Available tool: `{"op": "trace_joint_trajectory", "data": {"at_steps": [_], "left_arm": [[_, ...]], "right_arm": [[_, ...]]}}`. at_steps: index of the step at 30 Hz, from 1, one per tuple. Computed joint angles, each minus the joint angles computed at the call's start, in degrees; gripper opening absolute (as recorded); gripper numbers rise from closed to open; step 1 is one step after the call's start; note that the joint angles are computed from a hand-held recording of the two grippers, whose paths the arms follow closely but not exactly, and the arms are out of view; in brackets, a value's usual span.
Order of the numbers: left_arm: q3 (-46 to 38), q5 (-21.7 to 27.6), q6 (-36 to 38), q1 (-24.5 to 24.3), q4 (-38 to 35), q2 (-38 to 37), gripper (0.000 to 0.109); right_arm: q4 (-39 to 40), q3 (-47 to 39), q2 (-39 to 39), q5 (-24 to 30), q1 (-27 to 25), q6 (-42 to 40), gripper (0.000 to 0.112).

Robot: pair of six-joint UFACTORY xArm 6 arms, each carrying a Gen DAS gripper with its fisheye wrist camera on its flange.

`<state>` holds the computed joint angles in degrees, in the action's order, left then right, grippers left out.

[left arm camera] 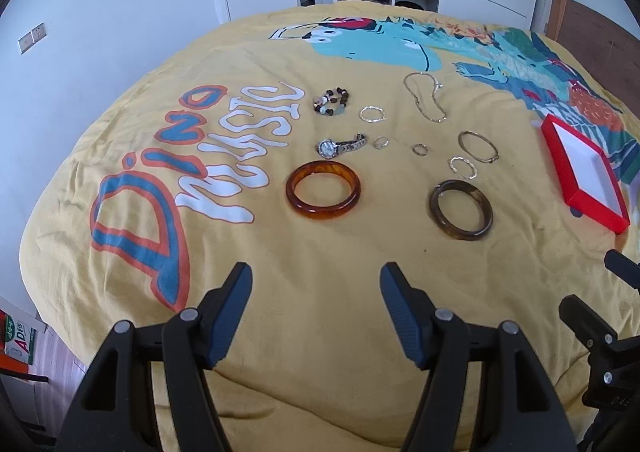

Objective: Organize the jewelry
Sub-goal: 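Grasp the amber bangle with the left tool while the right tool grasps the dark brown bangle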

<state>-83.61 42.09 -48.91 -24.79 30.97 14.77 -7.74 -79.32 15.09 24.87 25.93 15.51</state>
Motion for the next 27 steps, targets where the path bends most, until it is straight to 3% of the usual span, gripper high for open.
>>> {"op": "trace_joint_trajectory", "data": {"at_steps": [5,15,24,27], "left_arm": [[-4.3,1.2,2.1,0.5,-0.9,3.8,0.065],[-9.7,1.4,2.5,4.5,-6.4,9.5,0.065],[-21.1,3.8,3.4,8.9,-14.4,19.4,0.065],[-25.6,5.7,4.0,9.4,-16.2,23.1,0.065]], "right_arm": [[5.0,-3.9,3.5,1.5,-0.6,-3.6,0.102],[13.9,-15.4,12.6,5.0,-2.1,-9.7,0.074],[22.7,-36.1,27.5,14.2,-3.3,-15.1,0.047],[22.5,-45.9,34.2,19.2,-3.6,-14.3,0.044]]}}
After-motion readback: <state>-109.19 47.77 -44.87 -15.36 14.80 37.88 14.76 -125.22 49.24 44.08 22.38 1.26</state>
